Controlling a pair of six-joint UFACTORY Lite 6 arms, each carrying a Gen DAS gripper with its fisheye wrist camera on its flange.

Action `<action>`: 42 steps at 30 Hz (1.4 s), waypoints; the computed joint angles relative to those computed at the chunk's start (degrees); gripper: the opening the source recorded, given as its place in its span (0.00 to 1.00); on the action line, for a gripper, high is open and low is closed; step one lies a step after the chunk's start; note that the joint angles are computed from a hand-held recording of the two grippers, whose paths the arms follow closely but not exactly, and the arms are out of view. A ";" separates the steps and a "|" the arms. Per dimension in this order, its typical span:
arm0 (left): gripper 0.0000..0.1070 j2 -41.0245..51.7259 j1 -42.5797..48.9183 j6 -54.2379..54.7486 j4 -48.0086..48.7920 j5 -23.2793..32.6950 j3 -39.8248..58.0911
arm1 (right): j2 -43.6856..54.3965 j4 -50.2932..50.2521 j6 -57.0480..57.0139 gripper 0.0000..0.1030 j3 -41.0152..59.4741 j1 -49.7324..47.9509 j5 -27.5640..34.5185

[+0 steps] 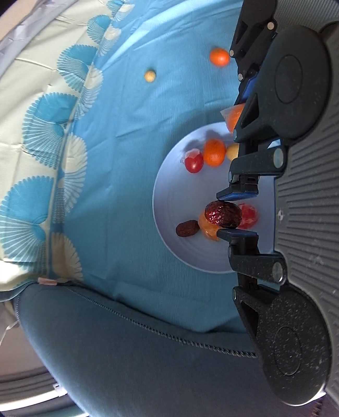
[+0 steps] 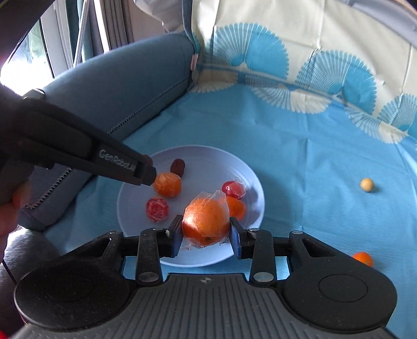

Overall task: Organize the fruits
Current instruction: 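Carry the date and bagged orange over the plate and open both tools, then withdraw both tools from the plate toward the last fruits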

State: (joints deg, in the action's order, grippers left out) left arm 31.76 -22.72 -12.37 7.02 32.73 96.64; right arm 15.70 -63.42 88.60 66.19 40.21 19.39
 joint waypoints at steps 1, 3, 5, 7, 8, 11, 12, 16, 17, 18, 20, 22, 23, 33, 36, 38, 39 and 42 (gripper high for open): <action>0.23 1.45 0.16 0.21 -0.04 0.26 1.30 | 1.21 -0.50 0.14 0.37 0.66 -0.46 -0.62; 0.23 4.26 0.55 0.75 -0.22 0.53 3.76 | 3.61 -0.13 -0.80 0.37 2.23 -1.48 -1.79; 0.24 6.91 0.64 0.78 0.36 1.09 6.21 | 5.76 1.76 -2.66 0.37 3.86 -2.47 -3.13; 0.48 7.99 0.77 1.11 0.72 0.64 7.19 | 7.37 4.11 -5.36 0.38 5.28 -3.38 -4.43; 0.63 7.74 0.85 1.09 0.98 0.15 6.98 | 7.98 4.23 -5.85 0.39 5.88 -3.73 -5.04; 0.96 1.76 0.13 -8.77 9.86 -6.12 -0.80 | 7.95 -1.69 -1.38 0.78 6.45 -3.09 -3.40; 0.96 -0.42 -0.08 -10.20 11.52 -7.23 -3.23 | 7.19 -4.88 1.82 0.86 5.88 -2.22 -1.36; 0.96 -8.54 -1.86 -11.44 14.14 -3.28 -10.02 | 0.24 -1.12 -0.44 0.94 0.76 0.48 2.55; 0.96 -12.16 -2.39 -13.01 15.24 -3.44 -13.72 | -2.15 1.94 -2.10 0.95 -0.95 1.42 3.36; 0.96 -16.25 -2.96 -14.19 15.78 -3.42 -17.74 | -4.74 4.74 -3.23 0.96 -2.94 2.73 4.33; 0.96 -23.77 -4.16 -15.88 16.20 -2.60 -24.71 | -10.05 12.29 -7.87 0.97 -6.12 5.36 6.23; 0.96 -30.94 -5.87 -19.06 17.97 -0.48 -31.13 | -15.02 16.13 -8.01 0.99 -9.27 9.17 9.07; 0.96 -34.09 -7.03 -21.86 19.54 0.83 -33.85 | -17.13 17.68 -7.65 0.99 -10.03 11.25 11.03; 0.96 -56.48 -18.97 -34.20 28.62 11.87 -45.28 | -25.98 9.74 8.64 0.99 -11.97 30.22 31.08; 0.96 -58.79 -23.86 -38.63 31.70 15.59 -44.83 | -28.40 8.21 11.08 0.99 -12.69 35.11 36.18; 0.96 -60.02 -27.35 -41.74 34.20 18.19 -44.57 | -29.30 7.68 12.26 0.99 -12.45 37.95 39.37; 0.96 -60.80 -29.25 -43.35 35.43 19.55 -44.57 | -29.66 7.36 12.87 0.99 -12.42 39.11 40.71; 0.96 -62.40 -33.26 -46.36 37.92 22.79 -44.41 | -30.68 6.44 14.39 0.99 -12.10 42.61 44.76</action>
State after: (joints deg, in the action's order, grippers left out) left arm -30.64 -55.98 -58.73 44.93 55.52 52.23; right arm -14.98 -56.99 102.99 54.09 82.82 64.15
